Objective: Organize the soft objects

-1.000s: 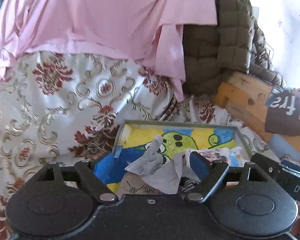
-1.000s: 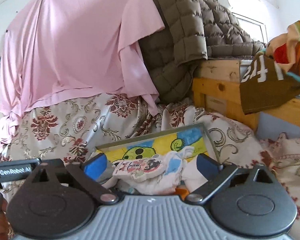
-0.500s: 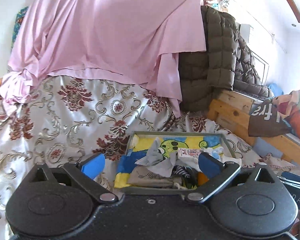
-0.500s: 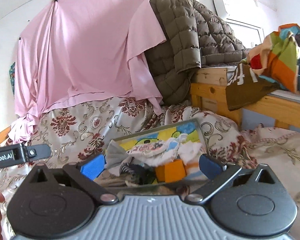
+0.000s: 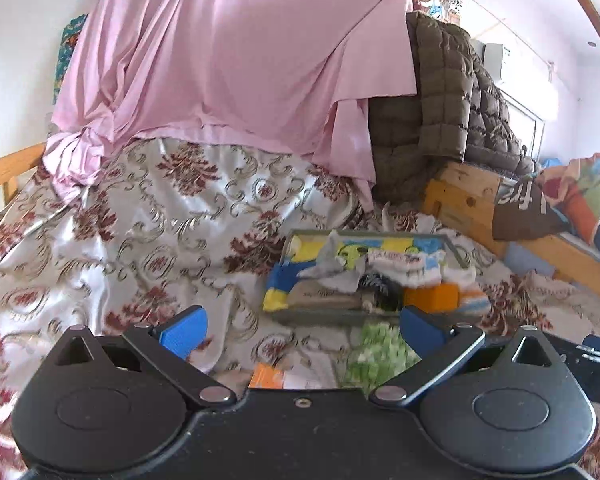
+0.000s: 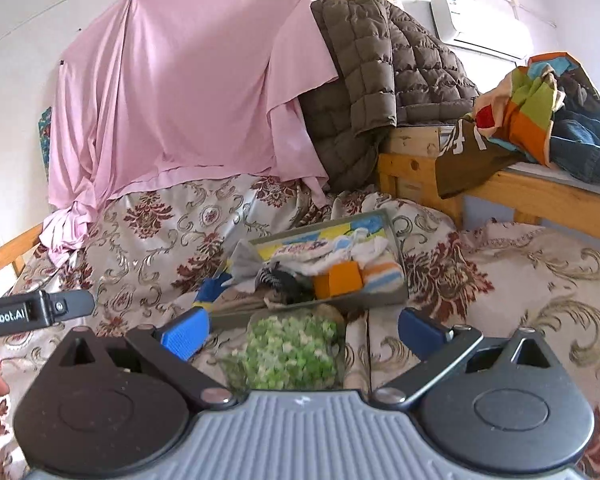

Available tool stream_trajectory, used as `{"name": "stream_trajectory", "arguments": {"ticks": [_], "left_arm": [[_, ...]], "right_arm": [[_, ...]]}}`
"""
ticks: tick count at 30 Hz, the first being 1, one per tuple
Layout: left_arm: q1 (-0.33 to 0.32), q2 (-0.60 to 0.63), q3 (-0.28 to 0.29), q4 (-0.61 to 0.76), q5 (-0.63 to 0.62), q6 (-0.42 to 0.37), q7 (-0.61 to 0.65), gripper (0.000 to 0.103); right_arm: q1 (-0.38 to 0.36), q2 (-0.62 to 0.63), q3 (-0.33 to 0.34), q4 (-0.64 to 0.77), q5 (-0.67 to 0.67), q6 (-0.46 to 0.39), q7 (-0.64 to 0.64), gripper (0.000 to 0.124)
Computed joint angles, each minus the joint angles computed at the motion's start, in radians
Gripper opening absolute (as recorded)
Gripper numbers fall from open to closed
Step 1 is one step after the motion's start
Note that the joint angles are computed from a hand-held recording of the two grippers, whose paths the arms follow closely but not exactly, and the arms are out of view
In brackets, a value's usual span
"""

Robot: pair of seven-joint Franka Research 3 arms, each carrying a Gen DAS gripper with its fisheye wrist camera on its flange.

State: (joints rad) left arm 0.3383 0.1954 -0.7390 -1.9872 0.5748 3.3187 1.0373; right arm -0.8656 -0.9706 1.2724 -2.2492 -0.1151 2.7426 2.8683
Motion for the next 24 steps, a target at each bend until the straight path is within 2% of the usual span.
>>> {"name": "stream_trajectory", "arguments": {"ticks": [4,7,9,13,15,18,24], "left_arm": [[0.189,-0.053,-0.154,-0.085,0.081,0.019,-0.072,0.102],[0.28,-0.091,-0.22,-0.124,0.163,0.03,-0.149,0.102],[0.369,-0.112,-0.288,-0.142,0.253,0.034,-0.223,0.102],[0.493,-0.157,-0.366,-0.151,0.492,0.045,-0.453,0.102],[0.514,-0.17,-0.37,-0.147,0.589,0.05,-0.557,0.102],[0.488,-0.186,-0.334,-0.154,0.627,0.058,-0.59,0.102],[0.416,-0.202,-0.265,-0.187,0.512,0.07,-0.486,0.102]], "right_arm": [[0.052,-0.009,-0.005,-0.013,0.003,-0.04,0.008,0.103],[0.079,-0.003,-0.006,-0.015,0.003,-0.066,0.016,0.103],[0.09,0.005,-0.005,-0.01,-0.001,-0.09,0.019,0.103],[0.106,0.029,0.003,0.008,-0.009,-0.142,0.017,0.103],[0.113,0.041,0.009,0.014,-0.013,-0.157,0.014,0.103],[0.119,0.057,0.019,0.024,-0.02,-0.178,0.002,0.103],[0.119,0.063,0.026,0.035,-0.02,-0.194,-0.005,0.103]]}}
